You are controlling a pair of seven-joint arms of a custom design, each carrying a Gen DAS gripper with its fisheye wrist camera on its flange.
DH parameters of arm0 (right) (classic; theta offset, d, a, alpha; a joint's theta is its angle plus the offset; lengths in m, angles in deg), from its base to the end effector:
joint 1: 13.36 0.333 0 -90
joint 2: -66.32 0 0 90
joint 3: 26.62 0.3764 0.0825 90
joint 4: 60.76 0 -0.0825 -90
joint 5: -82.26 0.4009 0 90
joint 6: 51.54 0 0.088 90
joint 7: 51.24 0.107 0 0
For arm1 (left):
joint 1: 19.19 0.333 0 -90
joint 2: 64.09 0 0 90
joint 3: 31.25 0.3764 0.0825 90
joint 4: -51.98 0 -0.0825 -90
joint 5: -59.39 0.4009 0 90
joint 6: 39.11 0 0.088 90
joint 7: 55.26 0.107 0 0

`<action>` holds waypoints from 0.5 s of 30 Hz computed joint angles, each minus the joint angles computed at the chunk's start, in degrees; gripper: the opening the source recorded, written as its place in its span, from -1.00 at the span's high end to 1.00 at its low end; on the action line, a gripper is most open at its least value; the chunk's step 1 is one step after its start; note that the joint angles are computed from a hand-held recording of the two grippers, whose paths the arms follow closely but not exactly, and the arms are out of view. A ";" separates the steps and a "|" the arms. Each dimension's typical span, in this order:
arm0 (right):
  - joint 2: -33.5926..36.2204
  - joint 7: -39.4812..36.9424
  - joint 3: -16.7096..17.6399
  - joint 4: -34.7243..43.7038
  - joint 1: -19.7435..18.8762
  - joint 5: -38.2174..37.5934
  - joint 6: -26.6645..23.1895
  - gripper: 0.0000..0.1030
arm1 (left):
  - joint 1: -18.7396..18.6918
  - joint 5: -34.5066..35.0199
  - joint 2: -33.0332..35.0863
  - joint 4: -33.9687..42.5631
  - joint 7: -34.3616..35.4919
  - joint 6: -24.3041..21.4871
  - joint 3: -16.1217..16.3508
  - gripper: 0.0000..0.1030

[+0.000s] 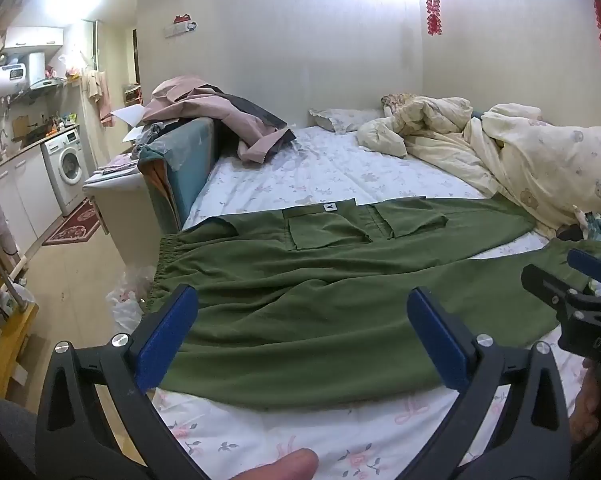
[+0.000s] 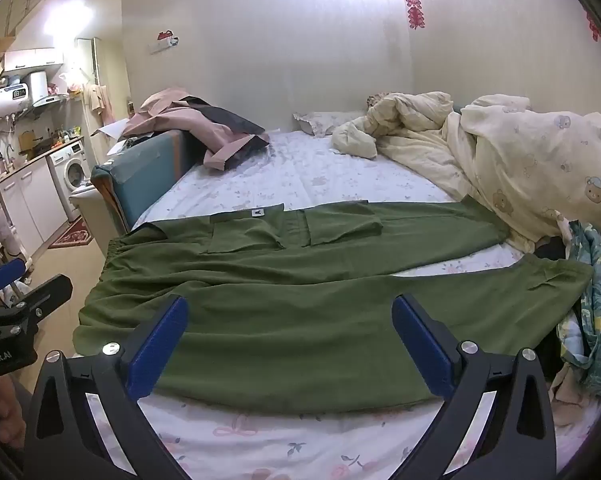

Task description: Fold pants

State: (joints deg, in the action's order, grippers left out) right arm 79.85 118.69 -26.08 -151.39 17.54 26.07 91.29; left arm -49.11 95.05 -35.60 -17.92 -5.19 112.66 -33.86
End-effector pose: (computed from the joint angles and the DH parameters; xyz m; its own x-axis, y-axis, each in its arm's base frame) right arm 0.6057 0.3746 0.6307 -0.1625 -0.9769 -0.1386 -0.5006 0.2027 -0.8416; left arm 0.6706 -0.4330 0.6500 -0.2525 -0.9675 -0.0112 -0.4952 0.1391 -0.8576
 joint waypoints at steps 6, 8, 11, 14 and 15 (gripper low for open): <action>-0.03 -0.50 0.15 0.13 0.20 0.36 -0.24 -1.00 | 0.02 -0.12 0.20 0.30 1.21 -1.21 -0.21 -1.00; -0.08 -0.67 0.24 0.21 0.38 0.31 -0.53 -1.00 | 0.25 -0.65 0.29 0.53 1.71 -1.37 -0.53 -1.00; -0.02 -0.99 0.14 0.32 0.07 0.59 -0.18 -1.00 | 0.03 -0.36 0.17 0.34 1.86 -1.05 -0.32 -1.00; 0.06 -1.35 0.33 0.82 0.43 0.86 -0.81 -1.00 | 0.19 -0.91 0.74 1.46 3.00 -1.37 -0.59 -1.00; 0.07 -1.57 0.37 0.89 0.42 1.15 -0.88 -1.00 | -0.05 -0.84 0.79 1.56 2.77 -1.52 -0.41 -1.00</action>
State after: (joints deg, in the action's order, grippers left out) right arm 79.92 117.12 -25.71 -150.50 17.96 27.22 90.41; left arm -49.16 94.20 -34.81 -16.36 -2.42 111.14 -34.27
